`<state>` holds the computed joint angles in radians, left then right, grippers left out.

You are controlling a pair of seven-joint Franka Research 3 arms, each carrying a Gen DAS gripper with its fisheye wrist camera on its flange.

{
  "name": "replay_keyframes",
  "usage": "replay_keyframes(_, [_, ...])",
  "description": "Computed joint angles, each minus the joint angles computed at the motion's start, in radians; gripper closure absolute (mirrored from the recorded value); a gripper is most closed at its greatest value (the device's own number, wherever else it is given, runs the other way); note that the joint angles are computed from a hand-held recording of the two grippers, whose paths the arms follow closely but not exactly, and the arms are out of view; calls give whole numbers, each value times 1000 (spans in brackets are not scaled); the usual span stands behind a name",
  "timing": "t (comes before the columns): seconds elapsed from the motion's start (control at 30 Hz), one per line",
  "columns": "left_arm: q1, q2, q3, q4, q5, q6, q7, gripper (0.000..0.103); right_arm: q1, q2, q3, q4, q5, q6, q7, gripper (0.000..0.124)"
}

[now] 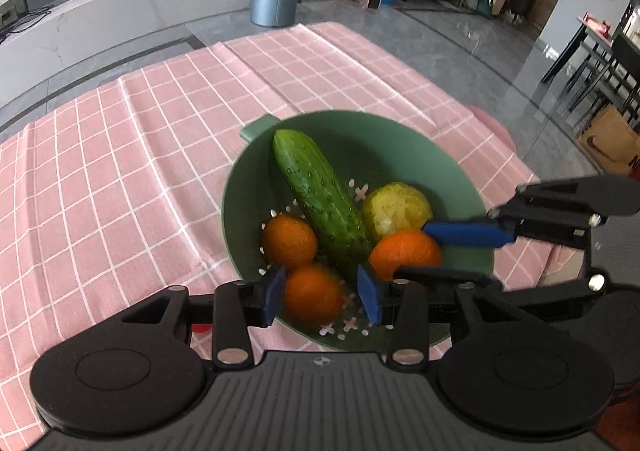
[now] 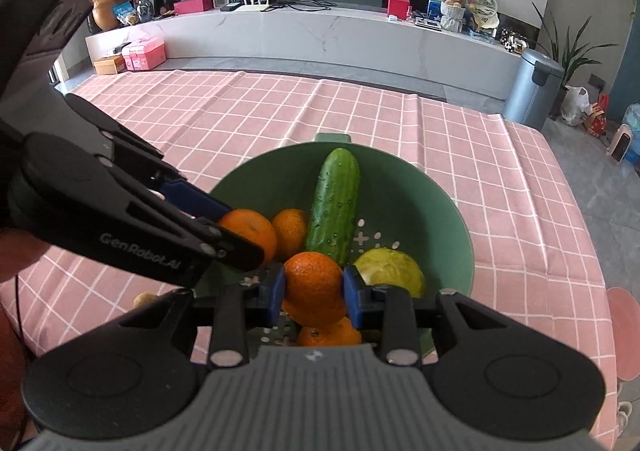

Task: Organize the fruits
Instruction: 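Carry both oranges over the colander and open both tools to drop them in, then withdraw both open tools from the colander toward the kiwis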

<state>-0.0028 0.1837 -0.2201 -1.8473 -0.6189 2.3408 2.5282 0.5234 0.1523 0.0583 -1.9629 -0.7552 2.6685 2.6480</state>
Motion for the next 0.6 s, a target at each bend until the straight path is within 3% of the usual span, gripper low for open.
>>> replay_keyframes(0.3, [14, -50, 14, -41, -96, 68, 8, 54, 4, 20, 3, 7, 88, 41, -49, 96])
replay_keyframes(0.4, [8, -68, 25, -61, -96, 100, -6, 54, 1, 20, 6, 2, 155, 55, -88, 96])
replay_keyframes(0.6, [-1, -89, 44, -91, -45, 159, -52, 54, 17, 14, -2, 1, 164, 13, -75, 95])
